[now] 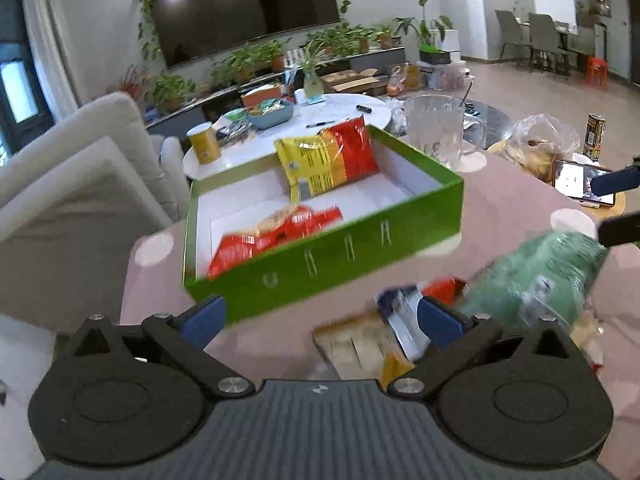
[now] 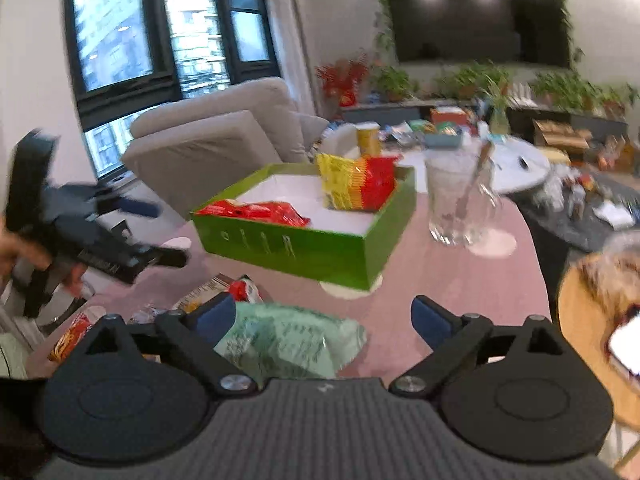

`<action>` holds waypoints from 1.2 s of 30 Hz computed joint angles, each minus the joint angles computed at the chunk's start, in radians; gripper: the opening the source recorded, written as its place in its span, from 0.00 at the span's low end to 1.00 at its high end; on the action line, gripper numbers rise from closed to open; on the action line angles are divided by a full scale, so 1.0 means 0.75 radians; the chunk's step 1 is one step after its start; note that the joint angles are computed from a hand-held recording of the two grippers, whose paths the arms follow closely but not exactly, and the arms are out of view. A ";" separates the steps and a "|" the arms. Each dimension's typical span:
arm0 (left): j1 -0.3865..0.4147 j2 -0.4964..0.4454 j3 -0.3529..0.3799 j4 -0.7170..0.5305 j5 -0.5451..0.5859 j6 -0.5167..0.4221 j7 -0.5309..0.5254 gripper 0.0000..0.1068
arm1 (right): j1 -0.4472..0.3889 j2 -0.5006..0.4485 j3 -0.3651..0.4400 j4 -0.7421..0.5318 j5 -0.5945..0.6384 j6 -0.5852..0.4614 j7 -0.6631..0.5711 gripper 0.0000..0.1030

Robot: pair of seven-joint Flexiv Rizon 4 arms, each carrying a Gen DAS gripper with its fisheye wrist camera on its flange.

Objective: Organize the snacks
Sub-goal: 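Move the right gripper back over the snack pile to the light green bag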

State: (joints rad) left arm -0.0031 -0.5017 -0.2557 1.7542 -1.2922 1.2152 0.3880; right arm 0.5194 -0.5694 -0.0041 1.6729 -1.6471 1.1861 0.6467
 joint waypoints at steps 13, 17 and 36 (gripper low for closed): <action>0.015 0.045 0.042 0.083 0.224 -0.105 -0.433 0.96 | 0.105 -0.112 0.009 -0.119 0.789 -0.117 -0.393 0.65; 0.017 0.046 0.037 0.091 0.234 -0.108 -0.444 0.96 | 0.151 -0.092 -0.061 -0.060 0.795 0.011 -0.361 0.65; 0.031 0.119 0.105 0.159 0.348 -0.350 -0.453 0.96 | 0.271 -0.065 -0.183 0.001 0.814 0.149 -0.198 0.65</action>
State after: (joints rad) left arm 0.0204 -0.4122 -0.1768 1.8736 -1.0309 0.9524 0.0483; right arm 0.7229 -0.6183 -0.1410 1.6738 -1.0366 1.2977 0.4979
